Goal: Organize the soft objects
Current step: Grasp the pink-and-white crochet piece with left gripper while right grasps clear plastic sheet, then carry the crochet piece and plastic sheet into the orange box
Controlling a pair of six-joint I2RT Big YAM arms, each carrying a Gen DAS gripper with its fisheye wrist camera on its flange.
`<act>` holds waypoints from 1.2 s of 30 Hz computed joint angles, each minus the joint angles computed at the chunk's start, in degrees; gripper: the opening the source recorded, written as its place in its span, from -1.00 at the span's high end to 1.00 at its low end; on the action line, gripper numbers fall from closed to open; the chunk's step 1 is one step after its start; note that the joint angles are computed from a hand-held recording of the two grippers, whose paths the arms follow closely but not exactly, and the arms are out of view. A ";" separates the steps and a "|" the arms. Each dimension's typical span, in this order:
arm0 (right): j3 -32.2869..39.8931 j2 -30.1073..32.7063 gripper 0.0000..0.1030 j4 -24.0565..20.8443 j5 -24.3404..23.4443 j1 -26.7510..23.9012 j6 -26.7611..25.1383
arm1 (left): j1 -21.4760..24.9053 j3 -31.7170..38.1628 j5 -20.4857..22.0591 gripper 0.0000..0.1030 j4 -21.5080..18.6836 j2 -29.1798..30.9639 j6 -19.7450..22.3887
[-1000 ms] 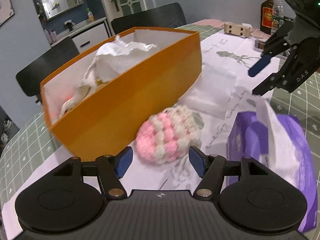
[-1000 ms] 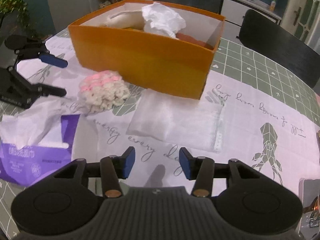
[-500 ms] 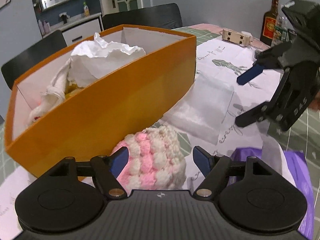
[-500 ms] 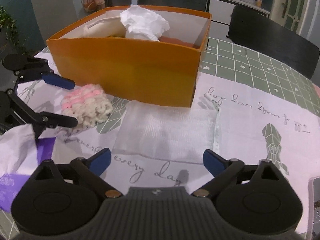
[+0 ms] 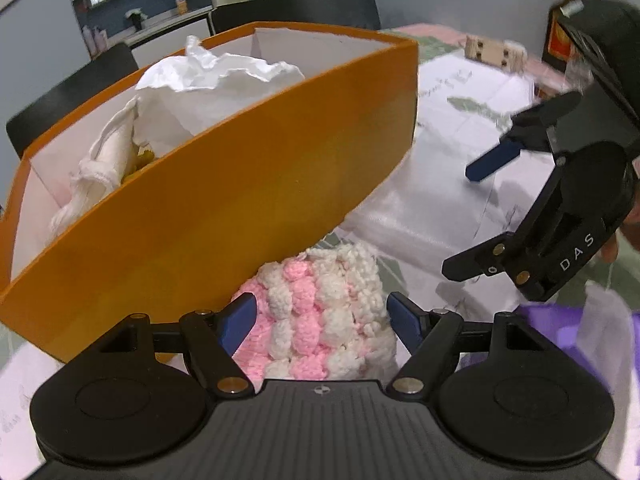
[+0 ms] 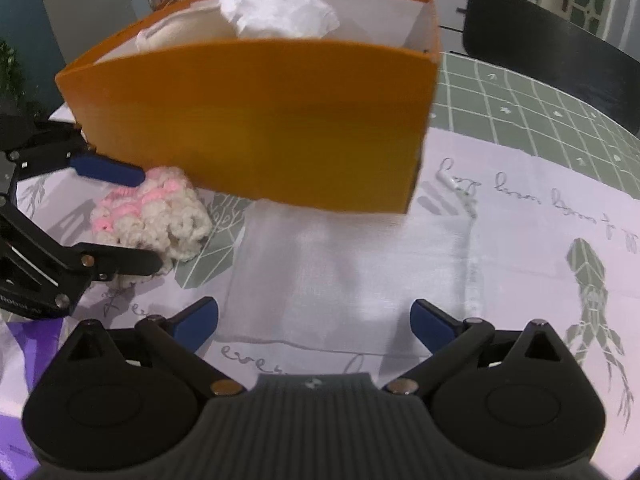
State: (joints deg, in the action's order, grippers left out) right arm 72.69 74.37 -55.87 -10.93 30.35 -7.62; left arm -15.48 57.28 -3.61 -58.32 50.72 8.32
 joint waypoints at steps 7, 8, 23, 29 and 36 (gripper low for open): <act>-0.85 0.32 -0.93 2.69 3.63 0.63 0.84 | -0.12 0.64 -0.73 -0.78 -1.22 1.13 -0.33; -0.84 0.33 -0.90 2.80 3.39 0.42 0.80 | -0.17 0.63 -0.88 -0.74 -1.57 1.27 -0.13; -0.77 -0.96 1.00 2.52 1.67 -1.53 -2.83 | 1.95 -0.47 1.34 -0.14 -4.04 -2.19 2.58; -1.45 -2.62 1.00 1.61 0.71 -1.25 -3.89 | 3.58 -0.07 2.50 -0.02 -5.56 -3.48 3.05; -1.18 -4.66 1.00 0.69 0.33 -0.62 -4.05 | 4.32 0.42 2.58 0.05 -7.03 -5.81 3.32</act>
State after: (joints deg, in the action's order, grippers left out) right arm 71.51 69.71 -55.18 -10.59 29.73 -11.67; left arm -11.16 57.70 -1.02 -65.35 44.91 11.64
